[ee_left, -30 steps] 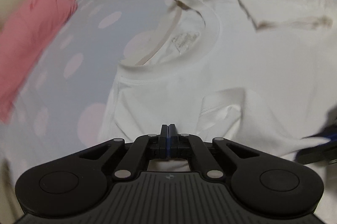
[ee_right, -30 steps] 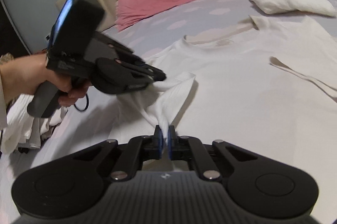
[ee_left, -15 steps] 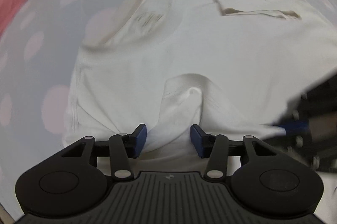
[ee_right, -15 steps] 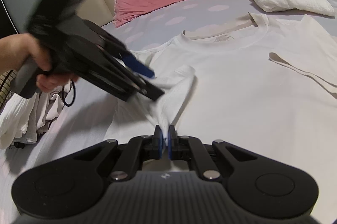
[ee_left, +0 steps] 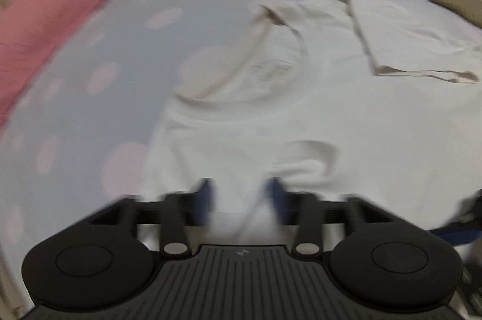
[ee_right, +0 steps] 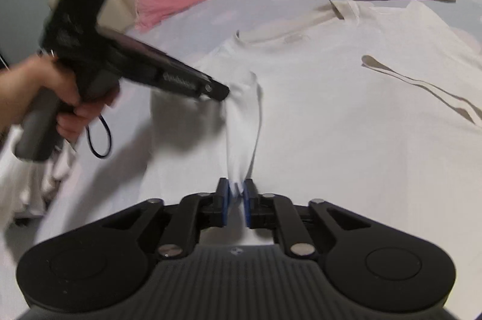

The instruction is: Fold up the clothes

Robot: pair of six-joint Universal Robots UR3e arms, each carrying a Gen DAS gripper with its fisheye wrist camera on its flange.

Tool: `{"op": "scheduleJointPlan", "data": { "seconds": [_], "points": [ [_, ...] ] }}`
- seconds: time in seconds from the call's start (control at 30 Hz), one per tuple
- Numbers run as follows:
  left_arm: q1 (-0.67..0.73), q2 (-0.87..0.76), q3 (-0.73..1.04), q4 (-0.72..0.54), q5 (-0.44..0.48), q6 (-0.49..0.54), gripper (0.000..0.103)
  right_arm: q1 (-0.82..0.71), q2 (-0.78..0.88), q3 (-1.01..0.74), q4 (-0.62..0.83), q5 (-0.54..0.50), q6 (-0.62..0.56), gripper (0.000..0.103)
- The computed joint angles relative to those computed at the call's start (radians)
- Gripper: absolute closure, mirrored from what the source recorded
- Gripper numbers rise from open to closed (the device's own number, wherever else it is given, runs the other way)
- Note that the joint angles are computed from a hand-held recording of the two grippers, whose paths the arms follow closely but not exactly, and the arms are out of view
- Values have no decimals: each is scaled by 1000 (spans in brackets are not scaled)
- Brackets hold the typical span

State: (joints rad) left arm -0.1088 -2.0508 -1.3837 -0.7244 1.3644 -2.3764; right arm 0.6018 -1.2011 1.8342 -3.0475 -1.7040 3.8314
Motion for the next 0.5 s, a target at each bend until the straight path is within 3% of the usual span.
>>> {"op": "scheduleJointPlan", "data": {
  "seconds": [0.03,0.07,0.23,0.33,0.43,0.5],
  "points": [
    [20,15,-28,42,-16,-29,43,-15,-29,31,-20,34,-10,43],
    [47,26,-38,54,-41,-77,42,-19,-64,64,-41,32,-20,20],
    [163,56,-12,-26,-97,-323,40,-98,-323,270,-57,22,-157,18],
    [232,159,-100,-125,-155,-307,40,-205,-535,377,75,101,-250,18],
    [291,302,-275,-179,-227,-187,40,-287,-723,447,221,185,-320,18],
    [288,363,-360,-188,-206,-140,40,-302,-803,483,285,237,-342,18]
  ]
}}
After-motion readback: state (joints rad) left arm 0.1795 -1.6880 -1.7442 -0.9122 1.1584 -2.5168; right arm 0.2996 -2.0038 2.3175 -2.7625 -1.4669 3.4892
